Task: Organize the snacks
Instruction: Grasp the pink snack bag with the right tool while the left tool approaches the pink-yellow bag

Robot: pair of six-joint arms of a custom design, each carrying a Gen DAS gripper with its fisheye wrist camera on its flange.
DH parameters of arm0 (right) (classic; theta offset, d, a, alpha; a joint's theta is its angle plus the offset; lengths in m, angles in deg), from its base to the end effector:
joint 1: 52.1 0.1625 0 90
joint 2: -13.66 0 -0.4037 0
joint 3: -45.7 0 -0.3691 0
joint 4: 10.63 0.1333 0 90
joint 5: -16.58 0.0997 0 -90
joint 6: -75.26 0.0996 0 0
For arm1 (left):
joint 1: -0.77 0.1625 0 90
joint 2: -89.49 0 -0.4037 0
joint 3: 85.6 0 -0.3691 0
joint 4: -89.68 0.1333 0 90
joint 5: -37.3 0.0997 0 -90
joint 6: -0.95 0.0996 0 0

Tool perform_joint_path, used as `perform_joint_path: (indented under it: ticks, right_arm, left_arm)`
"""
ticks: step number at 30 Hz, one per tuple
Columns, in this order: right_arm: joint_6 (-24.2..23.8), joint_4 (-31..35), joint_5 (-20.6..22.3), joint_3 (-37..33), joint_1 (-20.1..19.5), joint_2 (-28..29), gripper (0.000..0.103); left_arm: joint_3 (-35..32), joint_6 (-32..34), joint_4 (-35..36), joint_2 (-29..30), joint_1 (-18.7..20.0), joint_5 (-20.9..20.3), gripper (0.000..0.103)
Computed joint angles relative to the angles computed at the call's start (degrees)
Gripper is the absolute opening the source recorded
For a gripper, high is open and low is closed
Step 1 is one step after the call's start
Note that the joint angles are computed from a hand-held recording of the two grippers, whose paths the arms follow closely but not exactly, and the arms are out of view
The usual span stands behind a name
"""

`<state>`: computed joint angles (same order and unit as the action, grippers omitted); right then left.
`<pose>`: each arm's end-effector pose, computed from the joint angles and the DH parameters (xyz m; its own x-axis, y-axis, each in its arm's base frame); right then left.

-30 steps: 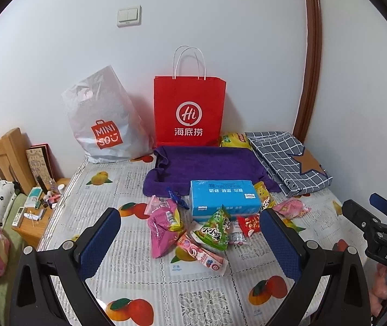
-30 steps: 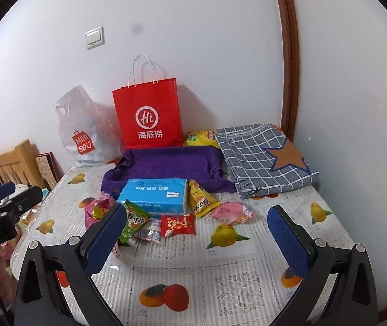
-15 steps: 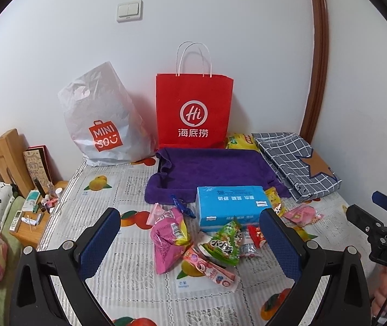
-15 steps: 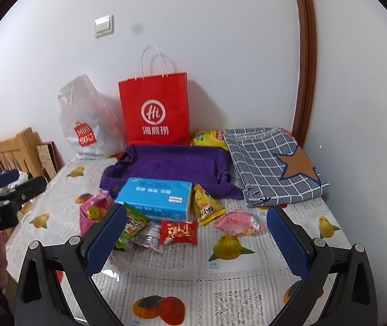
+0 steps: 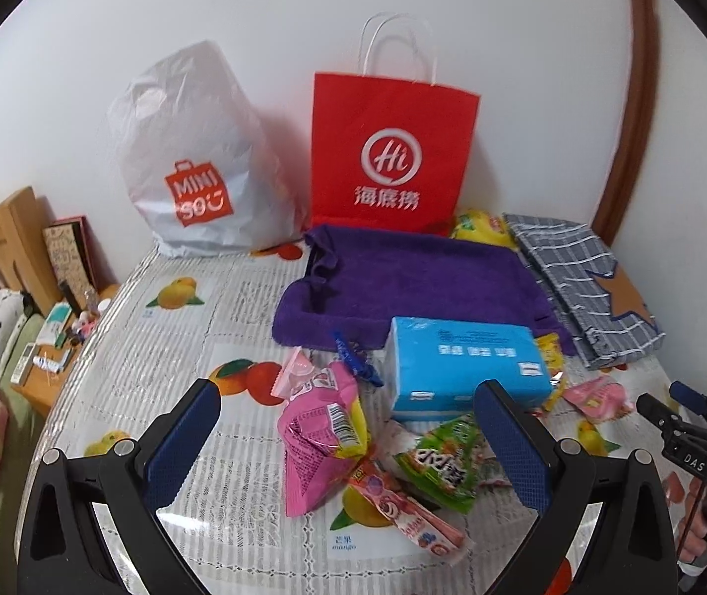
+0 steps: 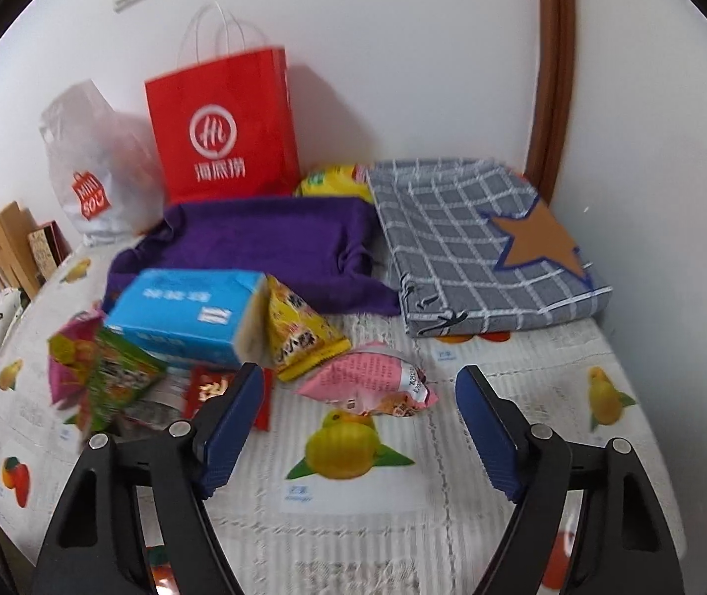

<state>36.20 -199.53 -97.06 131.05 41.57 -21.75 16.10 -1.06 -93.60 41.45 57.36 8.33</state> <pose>0.1380 -0.6934 0.1292 -0.6984 -0.2241 0.6797 -0.6209 0.6620 -0.4198 -0.1443 -0.6191 0.1918 -0.7259 -0.2214 -0.6511 0.3989 0.6356 -0.6609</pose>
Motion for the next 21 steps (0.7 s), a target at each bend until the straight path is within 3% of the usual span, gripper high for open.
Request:
perform_joint_path:
  ticks: [5, 9, 12, 19, 21]
  right_arm:
    - [-5.6, 4.79, 0.34, -5.87, -1.48, 3.52, 0.08]
    - [-6.16, 10.35, 2.63, -9.43, -2.19, 4.89, 0.082]
    - [-7.46, 13.65, 1.4, -13.81, -2.38, 7.57, 0.087]
    - [-6.04, 24.87, -1.2, -19.81, -3.39, 10.16, 0.087]
    - [-4.56, 26.75, -0.97, -20.03, -3.75, 10.02, 0.081]
  left_arm:
    - [-2.84, -4.55, 5.78, 1.69, 1.14, 1.89, 0.102]
    - [-4.43, -8.03, 8.94, 2.6, 1.57, 2.2, 0.102]
    - [-5.56, -10.27, 11.33, 3.29, 1.66, 2.28, 0.102]
    - [-8.2, -13.9, 16.58, 4.57, 2.09, 3.22, 0.102]
    - [-8.51, -14.27, 17.5, 4.57, 2.26, 3.64, 0.102]
